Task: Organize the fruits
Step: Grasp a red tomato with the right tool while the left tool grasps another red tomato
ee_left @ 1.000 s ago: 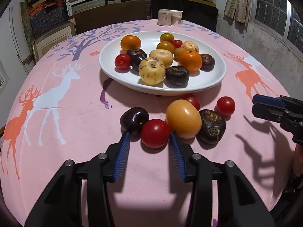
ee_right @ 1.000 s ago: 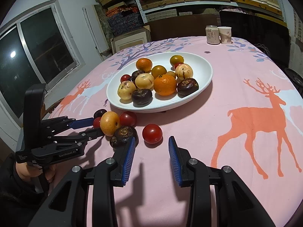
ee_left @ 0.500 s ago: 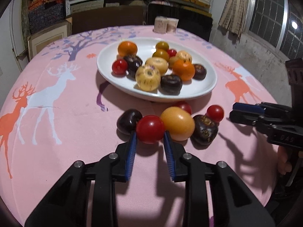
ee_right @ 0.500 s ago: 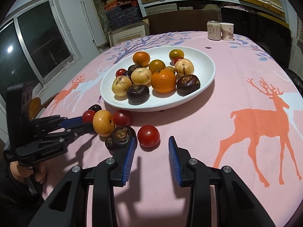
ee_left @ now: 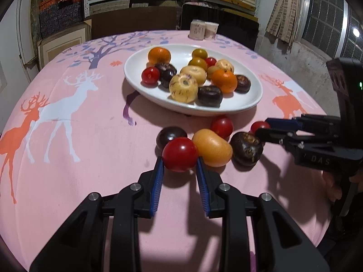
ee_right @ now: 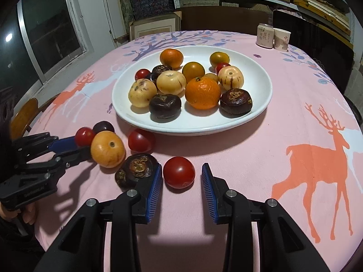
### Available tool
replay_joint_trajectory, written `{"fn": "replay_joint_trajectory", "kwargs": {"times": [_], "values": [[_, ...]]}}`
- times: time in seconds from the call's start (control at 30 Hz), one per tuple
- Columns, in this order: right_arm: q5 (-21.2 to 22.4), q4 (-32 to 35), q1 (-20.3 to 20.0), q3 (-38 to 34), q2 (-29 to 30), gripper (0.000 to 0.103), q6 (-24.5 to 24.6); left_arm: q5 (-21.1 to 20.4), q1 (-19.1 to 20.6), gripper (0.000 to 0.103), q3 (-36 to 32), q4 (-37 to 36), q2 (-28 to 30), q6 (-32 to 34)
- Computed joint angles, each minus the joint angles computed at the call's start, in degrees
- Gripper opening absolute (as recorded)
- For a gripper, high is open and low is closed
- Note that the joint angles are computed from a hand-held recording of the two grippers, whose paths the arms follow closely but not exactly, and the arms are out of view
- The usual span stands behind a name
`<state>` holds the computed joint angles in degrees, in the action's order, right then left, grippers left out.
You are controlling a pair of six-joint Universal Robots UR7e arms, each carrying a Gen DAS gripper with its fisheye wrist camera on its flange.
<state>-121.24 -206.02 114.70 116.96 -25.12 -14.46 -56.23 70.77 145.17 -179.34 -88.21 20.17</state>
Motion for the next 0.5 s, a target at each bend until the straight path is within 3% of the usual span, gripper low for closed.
{"fn": "replay_joint_trajectory", "kwargs": {"times": [0.07,0.2,0.3,0.5], "values": [[0.0,1.7,-0.4,-0.6,0.0,0.037,0.6,0.4,0.8,0.029,-1.2,3.8,-0.1,-2.2],[-0.4,1.9,-0.2,-1.0,0.5,0.038,0.5,0.8,0.8,0.031,-1.3,3.3,0.3,-2.0],[0.2,0.9,0.0,-0.6,0.6,0.029,0.1,1.2,0.5,0.042,-1.1,1.7,0.8,-1.4],[0.4,-0.2,0.2,0.5,0.1,0.029,0.4,-0.2,0.7,0.037,-1.0,1.8,0.3,-0.6]]}}
